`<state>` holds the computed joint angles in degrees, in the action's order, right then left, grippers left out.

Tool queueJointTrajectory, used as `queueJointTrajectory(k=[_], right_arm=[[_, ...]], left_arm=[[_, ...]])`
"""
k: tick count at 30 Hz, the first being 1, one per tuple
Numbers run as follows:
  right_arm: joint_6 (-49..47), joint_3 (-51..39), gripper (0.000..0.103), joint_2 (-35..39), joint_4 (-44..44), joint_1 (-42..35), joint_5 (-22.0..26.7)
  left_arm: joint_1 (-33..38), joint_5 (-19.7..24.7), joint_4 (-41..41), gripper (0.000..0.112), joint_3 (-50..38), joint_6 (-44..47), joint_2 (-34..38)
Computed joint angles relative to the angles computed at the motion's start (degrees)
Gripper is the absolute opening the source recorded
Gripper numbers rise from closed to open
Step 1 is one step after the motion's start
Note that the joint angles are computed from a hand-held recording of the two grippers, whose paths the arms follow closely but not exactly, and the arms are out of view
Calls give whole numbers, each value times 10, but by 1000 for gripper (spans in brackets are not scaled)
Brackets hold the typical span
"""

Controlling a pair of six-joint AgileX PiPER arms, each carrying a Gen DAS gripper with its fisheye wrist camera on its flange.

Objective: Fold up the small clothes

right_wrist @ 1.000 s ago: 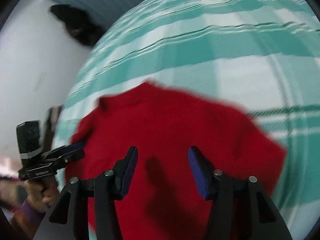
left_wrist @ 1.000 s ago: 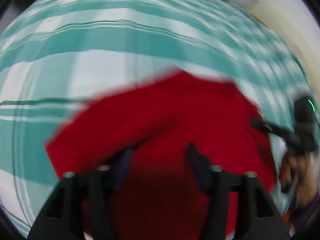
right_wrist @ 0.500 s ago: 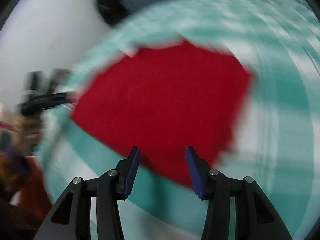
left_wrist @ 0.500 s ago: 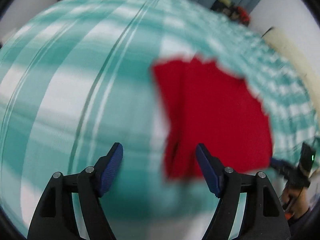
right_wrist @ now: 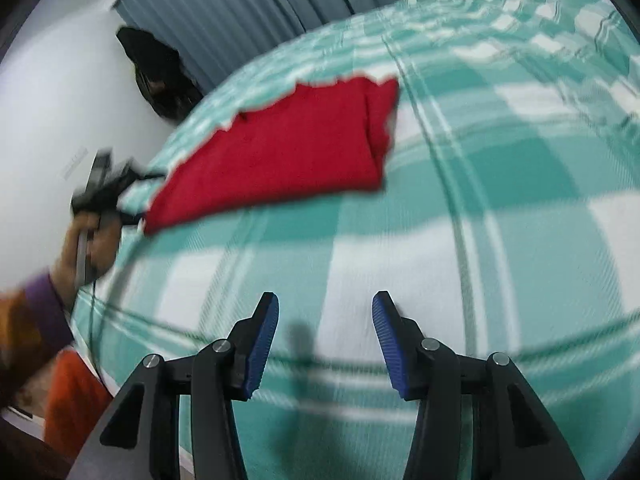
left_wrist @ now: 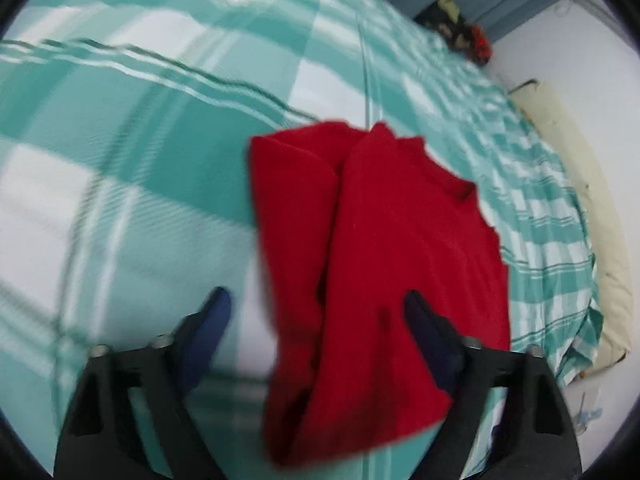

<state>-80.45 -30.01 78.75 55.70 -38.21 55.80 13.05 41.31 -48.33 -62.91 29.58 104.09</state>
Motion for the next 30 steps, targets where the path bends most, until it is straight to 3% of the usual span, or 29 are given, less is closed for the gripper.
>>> queueJointTrajectory(k=[1, 2, 3, 5, 7, 11, 13, 16, 19, 21, 23, 25, 27, 29, 30], right_arm=[[-9, 5, 50, 0, 4, 2, -6], [-13, 3, 50, -2, 7, 6, -7], [-20, 0, 50, 1, 7, 2, -1], [-28, -9, 50, 15, 17, -5, 6], [-28, -16, 50, 33, 26, -17, 19], [-29, -29, 50, 56, 34, -37, 45], [-28, -34, 50, 64, 34, -45, 54], [-27, -39, 50, 66, 34, -62, 67], [-32, -44, 50, 65, 33, -90, 77], [-31, -51, 50, 72, 34, -103, 79], [-26, -60, 50, 79, 34, -117, 79], [-21, -65, 55, 81, 37, -128, 72], [-16, -73, 56, 90, 43, -141, 75], [-9, -83, 56, 101, 48, -144, 79], [-5, -87, 56, 101, 52, -142, 81]], left_arm=[[-3, 1, 5, 64, -3, 0, 2], [-9, -8, -1, 34, 3, 8, 0], [-11, 1, 7, 12, -7, -7, 7], [-24, -6, 53, 10, -11, -85, -12], [-63, -11, 155, 9, -26, -200, -46], [-209, 24, 378, 9, -124, -419, -82], [-303, 56, 453, 9, -204, -502, -61], [-407, 74, 501, 9, -306, -572, 11], [-475, 70, 472, 16, -412, -584, 127], [-505, 116, 451, 42, -497, -566, 215], [-525, 130, 470, 41, -500, -580, 230], [-524, 66, 447, 48, -412, -557, 170], [-509, 9, 453, 74, -298, -563, 67], [-497, -63, 511, 81, -185, -614, -27], [-489, -76, 560, 80, -141, -661, -69]])
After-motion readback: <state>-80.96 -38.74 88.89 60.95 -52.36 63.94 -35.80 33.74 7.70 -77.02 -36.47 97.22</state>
